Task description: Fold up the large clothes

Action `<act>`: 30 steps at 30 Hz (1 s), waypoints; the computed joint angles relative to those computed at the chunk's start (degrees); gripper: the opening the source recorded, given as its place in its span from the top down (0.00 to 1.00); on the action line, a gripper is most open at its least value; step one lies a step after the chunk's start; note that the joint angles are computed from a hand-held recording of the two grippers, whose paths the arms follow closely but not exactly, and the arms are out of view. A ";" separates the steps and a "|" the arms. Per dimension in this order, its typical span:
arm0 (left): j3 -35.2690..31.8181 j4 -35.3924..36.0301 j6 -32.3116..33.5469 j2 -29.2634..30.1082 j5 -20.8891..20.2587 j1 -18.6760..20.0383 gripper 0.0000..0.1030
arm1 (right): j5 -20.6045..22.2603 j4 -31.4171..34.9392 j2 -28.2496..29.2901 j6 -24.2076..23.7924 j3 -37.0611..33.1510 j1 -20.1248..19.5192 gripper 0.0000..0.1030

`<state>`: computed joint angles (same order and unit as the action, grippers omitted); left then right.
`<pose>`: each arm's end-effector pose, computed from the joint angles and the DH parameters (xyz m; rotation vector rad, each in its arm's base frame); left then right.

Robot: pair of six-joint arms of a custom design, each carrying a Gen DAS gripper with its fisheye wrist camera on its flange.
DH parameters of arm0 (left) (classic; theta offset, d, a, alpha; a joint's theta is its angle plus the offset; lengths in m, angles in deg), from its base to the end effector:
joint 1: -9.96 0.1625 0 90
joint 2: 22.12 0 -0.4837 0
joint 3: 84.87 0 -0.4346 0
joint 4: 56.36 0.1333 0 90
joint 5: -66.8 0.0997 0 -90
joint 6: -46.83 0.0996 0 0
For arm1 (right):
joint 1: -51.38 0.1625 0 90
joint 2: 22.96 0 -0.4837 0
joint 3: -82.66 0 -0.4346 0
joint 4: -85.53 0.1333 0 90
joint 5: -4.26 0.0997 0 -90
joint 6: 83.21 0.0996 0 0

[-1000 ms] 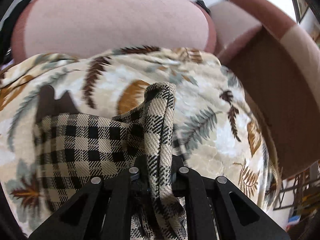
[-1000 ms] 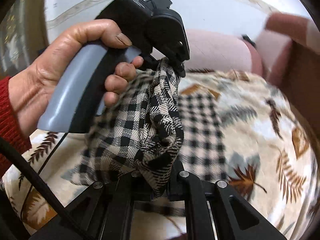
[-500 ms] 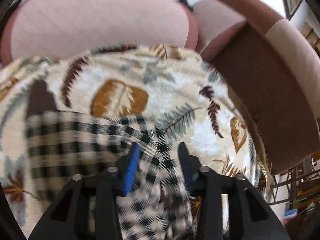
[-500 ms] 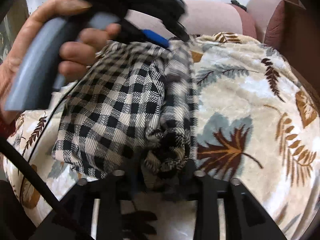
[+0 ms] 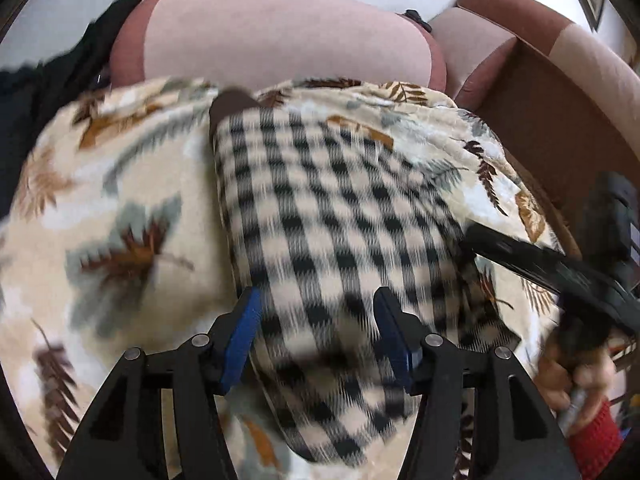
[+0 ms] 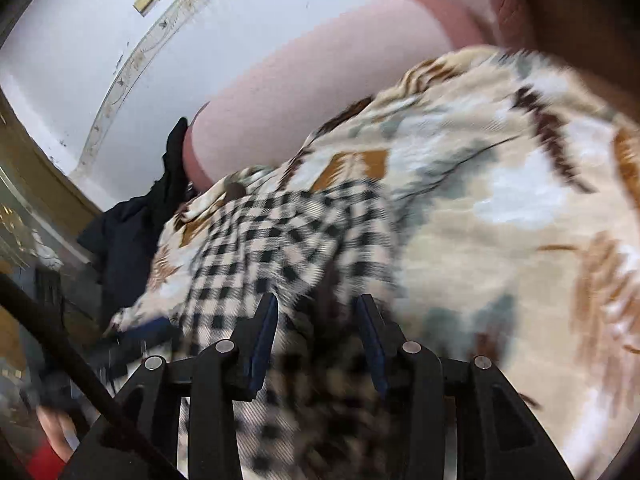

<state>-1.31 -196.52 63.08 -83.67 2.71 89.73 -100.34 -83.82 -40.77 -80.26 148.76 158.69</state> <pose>0.0384 -0.7828 0.3930 0.4497 2.5664 -0.6199 0.3666 -0.8126 -0.0451 0.2573 -2.8593 0.8495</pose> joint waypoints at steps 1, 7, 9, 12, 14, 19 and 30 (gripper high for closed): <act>1.21 -1.11 -0.20 -0.45 0.22 0.03 0.44 | 0.55 3.26 1.54 0.56 -2.76 -0.25 0.55; 4.78 -5.39 1.52 -1.34 3.23 -1.14 0.44 | -1.24 6.82 5.34 1.29 -9.42 0.36 0.86; 5.46 -4.76 2.45 -0.70 5.49 -1.36 0.44 | -4.72 3.80 4.99 -0.97 -9.38 1.55 0.87; 8.21 -7.40 5.38 0.37 9.50 -1.59 0.44 | -9.45 3.91 5.18 -0.31 -9.77 1.85 0.87; 10.01 -11.56 8.53 1.33 12.56 -2.00 0.44 | -12.82 8.42 6.62 1.01 -11.50 1.39 0.87; 8.47 -7.27 6.17 -0.37 8.90 -1.73 0.44 | -9.86 8.96 4.47 4.62 -8.67 -0.04 0.75; -4.98 -0.17 -1.06 3.15 -6.76 4.13 0.26 | 1.85 5.52 3.08 8.68 -7.10 -4.24 0.32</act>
